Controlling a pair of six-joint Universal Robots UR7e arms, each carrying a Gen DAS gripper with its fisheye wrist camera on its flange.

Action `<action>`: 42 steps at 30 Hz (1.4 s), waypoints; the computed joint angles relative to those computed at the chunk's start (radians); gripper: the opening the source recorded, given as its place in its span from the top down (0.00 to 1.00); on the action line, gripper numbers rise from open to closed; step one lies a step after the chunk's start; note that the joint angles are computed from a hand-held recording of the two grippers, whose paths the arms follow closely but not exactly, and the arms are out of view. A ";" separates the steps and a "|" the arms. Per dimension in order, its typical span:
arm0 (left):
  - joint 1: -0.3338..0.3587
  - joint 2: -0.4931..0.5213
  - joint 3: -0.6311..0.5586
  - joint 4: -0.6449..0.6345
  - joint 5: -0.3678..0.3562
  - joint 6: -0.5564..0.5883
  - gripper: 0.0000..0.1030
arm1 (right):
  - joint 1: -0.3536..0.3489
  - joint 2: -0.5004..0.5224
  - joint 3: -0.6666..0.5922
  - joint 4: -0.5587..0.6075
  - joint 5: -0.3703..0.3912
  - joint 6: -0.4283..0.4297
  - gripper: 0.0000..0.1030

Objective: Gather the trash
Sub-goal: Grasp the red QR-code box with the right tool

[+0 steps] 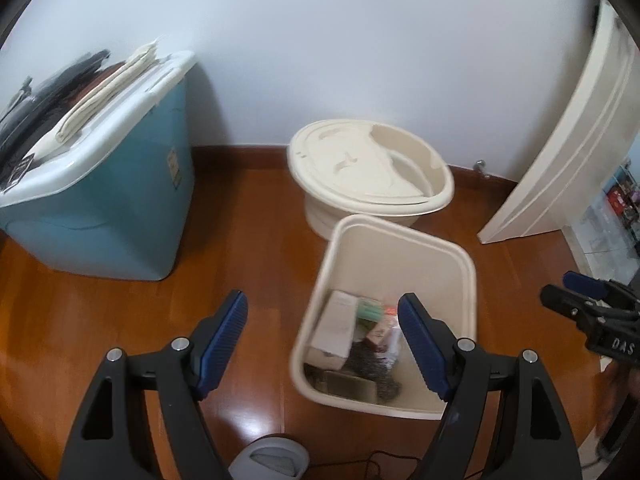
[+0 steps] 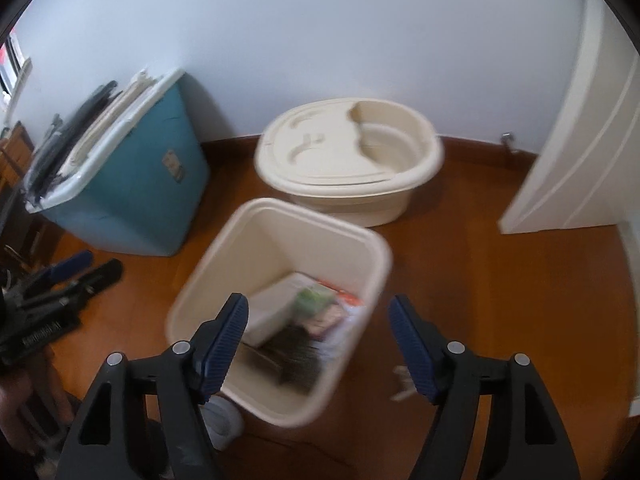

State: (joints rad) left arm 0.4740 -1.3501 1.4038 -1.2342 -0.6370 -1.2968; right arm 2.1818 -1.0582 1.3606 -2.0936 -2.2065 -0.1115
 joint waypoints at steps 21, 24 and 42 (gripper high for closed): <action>-0.084 0.044 0.265 -0.330 0.059 0.068 0.25 | -0.351 0.096 0.204 -0.108 -0.240 -0.679 0.14; -0.094 0.063 0.287 -0.374 0.064 0.112 0.25 | -0.376 0.138 0.177 -0.051 -0.250 -0.723 0.17; -0.122 0.168 0.324 -0.582 -0.052 0.334 0.25 | -0.450 -0.058 0.261 -0.100 -0.088 -0.598 0.77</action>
State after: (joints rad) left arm 0.3519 -1.1820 1.7283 -1.8167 -0.6887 -0.9631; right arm 1.7323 -1.1158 1.6213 -2.1939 -2.2947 -0.7093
